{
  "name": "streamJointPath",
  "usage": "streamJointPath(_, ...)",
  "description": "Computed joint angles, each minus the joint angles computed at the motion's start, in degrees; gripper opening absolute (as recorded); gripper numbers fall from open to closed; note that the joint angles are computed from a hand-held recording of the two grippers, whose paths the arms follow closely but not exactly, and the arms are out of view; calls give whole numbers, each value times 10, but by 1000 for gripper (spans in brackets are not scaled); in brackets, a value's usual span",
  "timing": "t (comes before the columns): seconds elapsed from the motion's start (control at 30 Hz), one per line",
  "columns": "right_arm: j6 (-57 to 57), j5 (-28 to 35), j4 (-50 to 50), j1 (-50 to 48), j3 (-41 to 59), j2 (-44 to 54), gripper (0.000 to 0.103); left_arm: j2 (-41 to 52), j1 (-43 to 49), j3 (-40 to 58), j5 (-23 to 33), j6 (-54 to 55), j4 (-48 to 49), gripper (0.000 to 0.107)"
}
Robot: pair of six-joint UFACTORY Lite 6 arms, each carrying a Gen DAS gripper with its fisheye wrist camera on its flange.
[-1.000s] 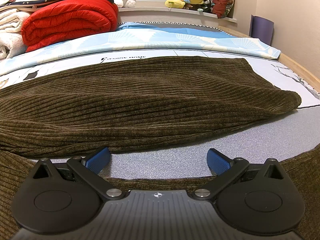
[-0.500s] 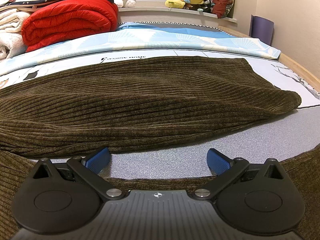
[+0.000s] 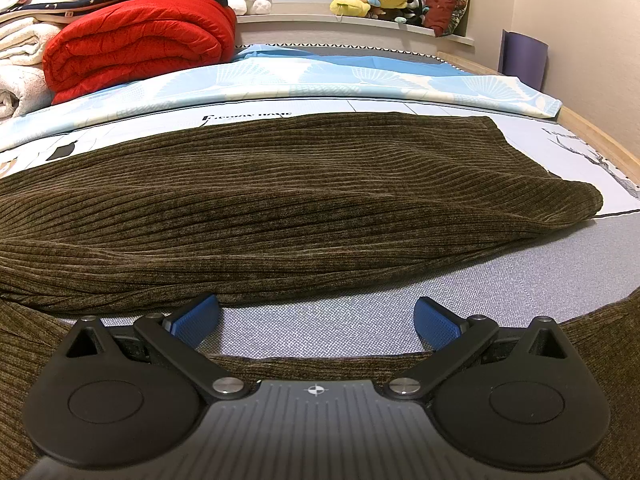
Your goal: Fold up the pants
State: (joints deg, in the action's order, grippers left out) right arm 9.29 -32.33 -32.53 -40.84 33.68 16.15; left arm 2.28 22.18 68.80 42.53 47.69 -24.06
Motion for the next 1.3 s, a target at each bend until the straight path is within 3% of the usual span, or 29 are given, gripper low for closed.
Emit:
streamJointPath(0.8, 1, 0, -1, -1, 0, 0, 102, 8, -51, 18, -5, -64, -2, 51)
streamJointPath(1.3, 2, 1, -3, -1, 1, 0, 102, 61, -66, 86, -3, -91, -14, 51)
